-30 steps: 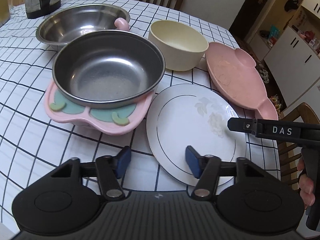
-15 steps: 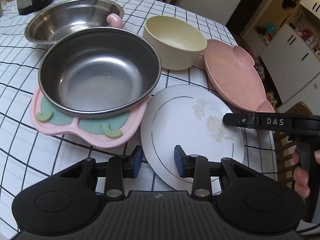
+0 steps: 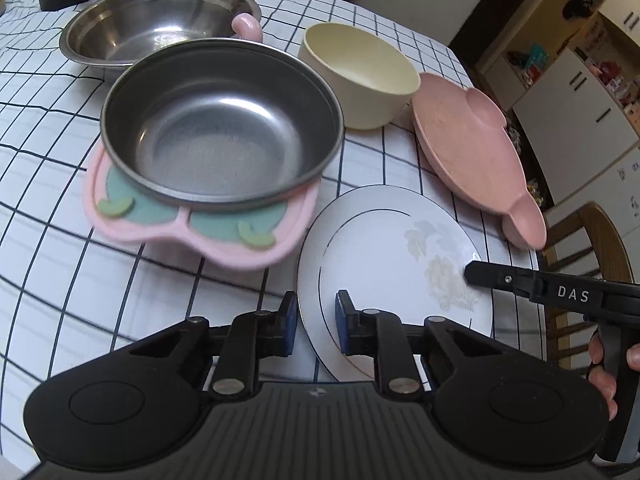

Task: Organize plates and bowls
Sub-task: 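Carry the floral plate with both tools and lower it onto the large white plate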

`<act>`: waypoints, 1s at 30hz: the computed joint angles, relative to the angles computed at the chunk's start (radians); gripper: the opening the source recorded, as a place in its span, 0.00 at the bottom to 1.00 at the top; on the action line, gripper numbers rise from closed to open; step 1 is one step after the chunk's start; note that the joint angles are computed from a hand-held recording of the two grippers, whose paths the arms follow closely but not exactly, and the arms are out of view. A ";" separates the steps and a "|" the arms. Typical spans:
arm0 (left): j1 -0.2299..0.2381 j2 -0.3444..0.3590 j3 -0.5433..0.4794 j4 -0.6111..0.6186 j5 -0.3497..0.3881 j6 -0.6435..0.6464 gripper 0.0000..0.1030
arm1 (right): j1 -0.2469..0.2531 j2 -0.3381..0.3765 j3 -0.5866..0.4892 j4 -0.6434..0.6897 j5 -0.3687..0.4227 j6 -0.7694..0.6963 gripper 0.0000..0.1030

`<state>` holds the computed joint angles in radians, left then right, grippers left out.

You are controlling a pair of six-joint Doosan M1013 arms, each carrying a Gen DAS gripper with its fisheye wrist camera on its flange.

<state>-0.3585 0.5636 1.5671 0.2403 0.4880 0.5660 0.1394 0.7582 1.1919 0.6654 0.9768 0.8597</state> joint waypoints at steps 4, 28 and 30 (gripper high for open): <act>-0.006 -0.023 0.031 -0.012 -0.020 0.018 0.18 | -0.011 -0.036 0.061 0.013 -0.009 -0.004 0.10; 0.051 -0.210 0.244 0.040 -0.123 0.040 0.18 | 0.070 -0.230 0.298 0.081 -0.165 0.019 0.08; 0.069 -0.229 0.268 0.006 -0.134 0.091 0.18 | 0.087 -0.241 0.310 0.083 -0.178 0.035 0.08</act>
<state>-0.2891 0.3349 1.8351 0.2464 0.3535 0.6566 0.2265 0.5175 1.5018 0.7483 0.7991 0.8943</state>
